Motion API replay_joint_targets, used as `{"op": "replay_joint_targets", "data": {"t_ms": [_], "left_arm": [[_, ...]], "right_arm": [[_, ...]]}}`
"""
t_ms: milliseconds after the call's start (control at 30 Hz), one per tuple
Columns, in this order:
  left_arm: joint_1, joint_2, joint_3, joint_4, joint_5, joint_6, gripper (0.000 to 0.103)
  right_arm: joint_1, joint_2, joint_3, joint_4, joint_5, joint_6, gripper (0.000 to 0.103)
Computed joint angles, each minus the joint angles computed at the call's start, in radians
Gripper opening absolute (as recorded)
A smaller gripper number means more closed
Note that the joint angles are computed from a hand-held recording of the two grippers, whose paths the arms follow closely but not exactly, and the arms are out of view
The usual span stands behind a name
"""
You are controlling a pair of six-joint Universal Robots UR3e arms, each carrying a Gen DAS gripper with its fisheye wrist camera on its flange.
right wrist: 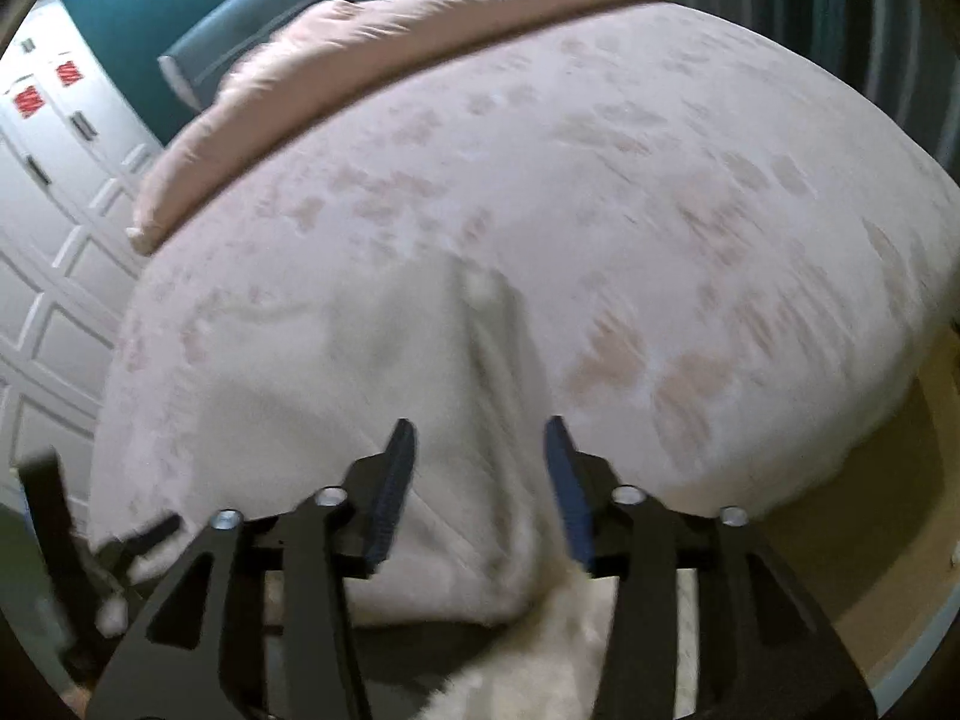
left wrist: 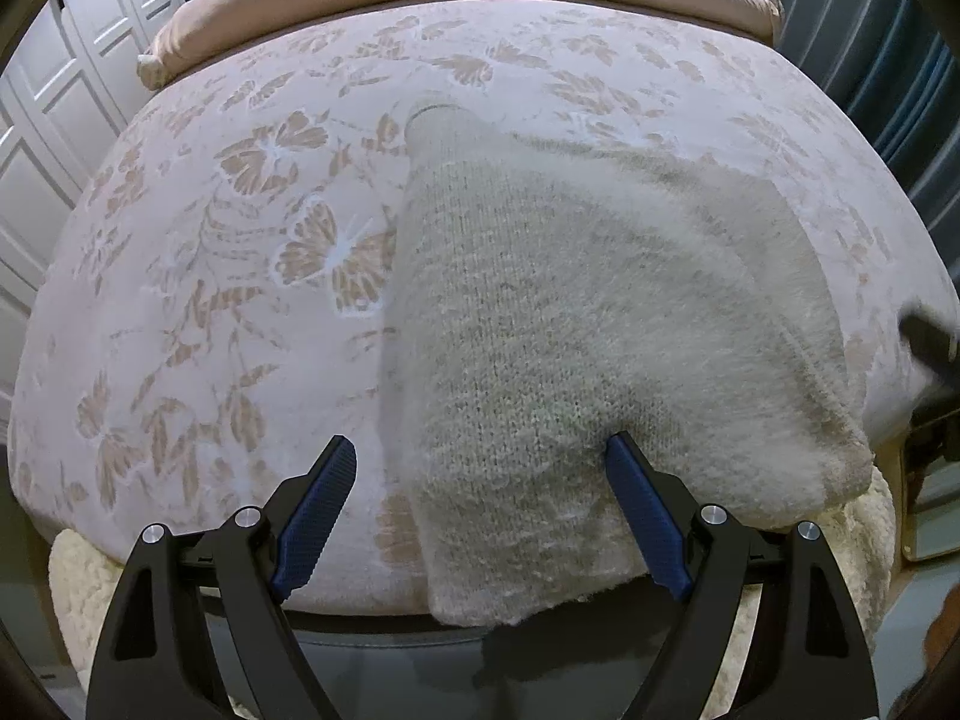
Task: Fold small clothes
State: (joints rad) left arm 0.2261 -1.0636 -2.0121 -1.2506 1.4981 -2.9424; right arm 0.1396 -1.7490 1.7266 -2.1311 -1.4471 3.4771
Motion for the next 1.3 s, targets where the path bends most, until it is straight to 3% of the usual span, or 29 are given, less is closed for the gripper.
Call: {"op": "replay_joint_targets", "data": {"t_ms": [33, 100, 267, 300, 333, 367, 467, 533, 667, 700, 867, 1067, 1300], "left_arm": [[0.001, 0.001, -0.002, -0.001, 0.001, 0.0, 0.083], [0.006, 0.005, 0.0, -0.009, 0.001, 0.004, 0.083], [0.044, 0.032, 0.002, -0.033, -0.023, 0.027, 0.083], [0.057, 0.043, 0.001, -0.03, -0.031, 0.03, 0.083], [0.072, 0.052, 0.001, -0.029, -0.044, 0.032, 0.083], [0.083, 0.058, 0.004, -0.032, -0.055, 0.034, 0.083], [0.109, 0.056, 0.026, -0.042, -0.081, 0.035, 0.083], [0.107, 0.037, 0.036, -0.041, -0.086, 0.03, 0.083], [0.046, -0.023, 0.021, 0.009, -0.051, 0.009, 0.083], [0.035, -0.03, 0.014, 0.021, -0.045, 0.006, 0.084], [0.021, -0.024, -0.018, 0.05, -0.017, 0.002, 0.085], [0.162, 0.105, -0.025, -0.093, -0.095, 0.083, 0.085], [0.552, 0.355, -0.005, -0.422, -0.188, 0.355, 0.084]], "right_arm": [[0.002, 0.051, -0.023, -0.044, 0.003, -0.016, 0.061], [0.015, 0.138, -0.068, -0.092, -0.02, -0.031, 0.063], [0.004, 0.368, -0.197, -0.061, 0.007, -0.049, 0.06], [0.014, 0.409, -0.226, -0.047, 0.011, -0.07, 0.035], [0.019, 0.416, -0.233, -0.046, 0.028, -0.089, 0.018], [0.035, 0.394, -0.225, -0.078, 0.02, -0.094, 0.008], [0.004, 0.247, -0.121, -0.219, 0.095, -0.075, 0.008], [-0.009, 0.172, -0.05, -0.304, 0.085, -0.062, 0.008], [0.008, 0.374, -0.103, -0.162, -0.02, -0.114, 0.01], [0.01, 0.399, -0.076, -0.196, -0.029, -0.105, 0.014], [-0.017, 0.253, -0.081, -0.162, 0.025, 0.002, 0.017], [0.091, 0.16, -0.11, -0.116, 0.11, 0.018, 0.017], [0.331, 0.474, -0.25, -0.124, 0.05, -0.007, 0.017]]}}
